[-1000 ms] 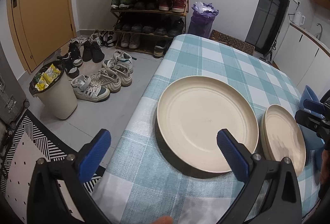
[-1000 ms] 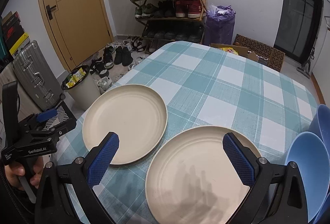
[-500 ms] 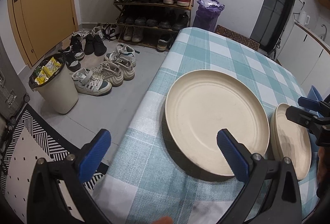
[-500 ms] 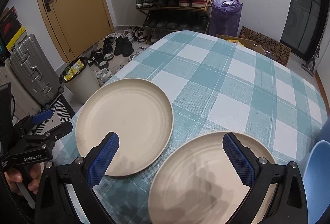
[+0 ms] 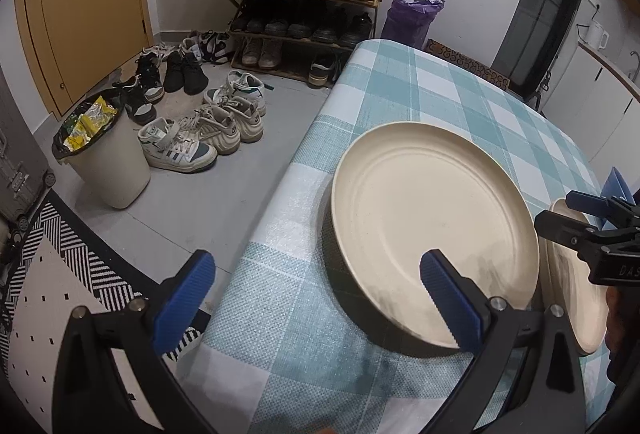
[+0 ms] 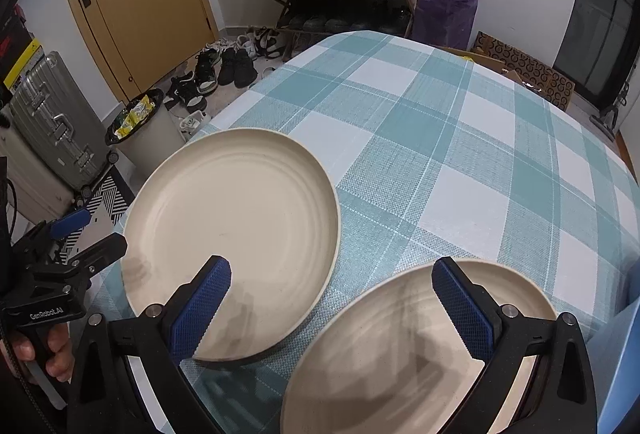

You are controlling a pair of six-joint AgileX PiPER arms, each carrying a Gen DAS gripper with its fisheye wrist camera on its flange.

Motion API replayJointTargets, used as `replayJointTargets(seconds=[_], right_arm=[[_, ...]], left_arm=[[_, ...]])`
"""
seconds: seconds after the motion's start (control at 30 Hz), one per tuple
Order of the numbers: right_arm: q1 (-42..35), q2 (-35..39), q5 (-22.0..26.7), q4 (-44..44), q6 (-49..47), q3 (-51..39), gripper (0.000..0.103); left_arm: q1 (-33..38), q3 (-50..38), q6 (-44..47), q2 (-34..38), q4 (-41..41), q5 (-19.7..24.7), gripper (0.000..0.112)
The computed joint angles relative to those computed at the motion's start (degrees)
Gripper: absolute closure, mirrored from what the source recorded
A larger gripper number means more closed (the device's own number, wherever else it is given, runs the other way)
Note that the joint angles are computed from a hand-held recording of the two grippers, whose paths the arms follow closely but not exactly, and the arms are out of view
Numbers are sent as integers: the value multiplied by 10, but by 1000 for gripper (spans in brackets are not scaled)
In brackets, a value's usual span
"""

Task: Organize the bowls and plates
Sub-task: 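Move both grippers toward the rim of the single cream plate, then close the left gripper on the plate rim while the right gripper grips beside it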

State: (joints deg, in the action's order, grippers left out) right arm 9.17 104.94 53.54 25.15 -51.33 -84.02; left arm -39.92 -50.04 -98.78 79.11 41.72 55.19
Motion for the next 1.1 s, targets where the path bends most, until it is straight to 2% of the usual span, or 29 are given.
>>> replayJointTargets(seconds=[0.53,0.63,0.93,1.03,1.1], right_arm=[[33,43,-7,-32,24,-34,1],[35,50,-6,-30,23,-41,1],[42,63,-7,-27,15,-45,2],[45,65,-10,-33,17,-47,5],[45,68,-7,-35,19,-49,10]], left_arm=[[25,4,22,14,-9,-32,11],[31,11,22,11,-10,-47,18],[36,7,42,21,-17,-61,24],[43,8,55,21,-26,-73,36],[45,8,58,23,-29,-78,39]])
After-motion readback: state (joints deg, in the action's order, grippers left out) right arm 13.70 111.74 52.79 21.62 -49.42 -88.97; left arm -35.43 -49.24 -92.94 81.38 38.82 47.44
